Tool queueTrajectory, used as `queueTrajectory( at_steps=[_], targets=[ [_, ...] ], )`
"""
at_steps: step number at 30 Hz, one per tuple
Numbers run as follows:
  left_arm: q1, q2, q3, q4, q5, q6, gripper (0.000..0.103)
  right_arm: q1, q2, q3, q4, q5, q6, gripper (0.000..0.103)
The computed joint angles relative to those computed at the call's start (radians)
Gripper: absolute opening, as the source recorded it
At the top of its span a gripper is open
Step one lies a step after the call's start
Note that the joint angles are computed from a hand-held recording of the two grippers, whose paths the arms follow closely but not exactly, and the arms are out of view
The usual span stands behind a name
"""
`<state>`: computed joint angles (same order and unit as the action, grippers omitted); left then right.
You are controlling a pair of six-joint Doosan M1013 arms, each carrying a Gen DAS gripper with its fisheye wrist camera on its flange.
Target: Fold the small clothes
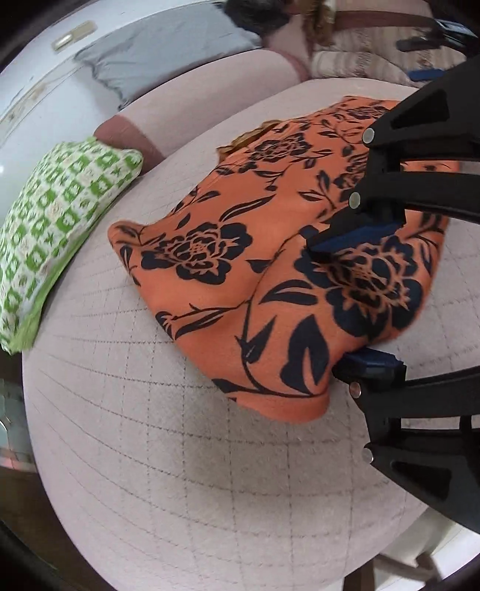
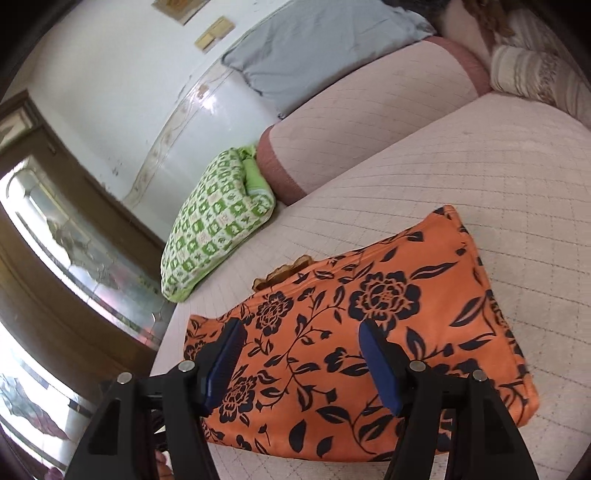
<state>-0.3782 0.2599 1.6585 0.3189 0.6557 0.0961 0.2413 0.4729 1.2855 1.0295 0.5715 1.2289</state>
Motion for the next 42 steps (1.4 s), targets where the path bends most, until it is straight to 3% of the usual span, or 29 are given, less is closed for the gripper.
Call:
queueTrajectory(
  at_steps=[1, 5, 8, 15, 19, 26, 30, 32, 33, 34, 36, 37, 38, 40, 42],
  targets=[
    [-0.004, -0.001, 0.0, 0.022, 0.001, -0.019, 0.048, -0.002, 0.0, 0.0, -0.001, 0.001, 0.006, 0.068],
    [-0.012, 0.002, -0.013, 0.054, 0.032, -0.006, 0.024, -0.006, 0.003, -0.002, -0.015, 0.001, 0.012, 0.067],
    [-0.018, -0.01, -0.016, 0.098, 0.032, -0.002, 0.017, -0.004, 0.003, -0.001, -0.057, -0.019, 0.037, 0.057],
    [-0.093, 0.007, -0.122, 0.267, 0.124, 0.126, 0.015, -0.043, 0.003, 0.024, 0.039, -0.036, 0.106, 0.054],
    [-0.138, 0.032, -0.192, 0.305, 0.131, 0.224, 0.015, -0.078, -0.003, 0.054, 0.125, -0.046, 0.125, 0.054],
    [-0.224, 0.14, -0.358, 0.224, 0.125, 0.48, 0.014, -0.141, -0.015, 0.108, 0.296, -0.035, 0.107, 0.054],
    [-0.271, 0.242, -0.455, 0.152, 0.158, 0.666, 0.015, -0.169, -0.024, 0.132, 0.336, -0.045, 0.105, 0.054],
    [-0.266, 0.292, -0.502, 0.004, 0.206, 0.801, 0.017, -0.18, -0.024, 0.138, 0.344, -0.043, 0.117, 0.054],
    [-0.261, 0.315, -0.528, -0.062, 0.269, 0.85, 0.018, -0.185, -0.02, 0.135, 0.341, -0.03, 0.132, 0.054],
    [-0.259, 0.315, -0.525, -0.076, 0.279, 0.858, 0.018, -0.192, -0.013, 0.127, 0.333, -0.002, 0.155, 0.056],
    [-0.251, 0.264, -0.455, -0.097, 0.197, 0.881, 0.025, -0.198, -0.003, 0.119, 0.341, 0.037, 0.172, 0.06],
    [-0.247, 0.237, -0.425, -0.108, 0.161, 0.9, 0.036, -0.201, 0.001, 0.116, 0.362, 0.054, 0.157, 0.065],
    [-0.245, 0.195, -0.38, -0.079, 0.108, 0.897, 0.055, -0.202, 0.006, 0.111, 0.391, 0.074, 0.126, 0.068],
    [-0.254, 0.138, -0.314, 0.065, 0.031, 0.809, 0.078, -0.198, 0.017, 0.092, 0.403, 0.106, 0.097, 0.07],
    [-0.26, 0.093, -0.262, 0.247, 0.0, 0.683, 0.083, -0.191, 0.038, 0.061, 0.397, 0.163, 0.092, 0.07]
  ],
)
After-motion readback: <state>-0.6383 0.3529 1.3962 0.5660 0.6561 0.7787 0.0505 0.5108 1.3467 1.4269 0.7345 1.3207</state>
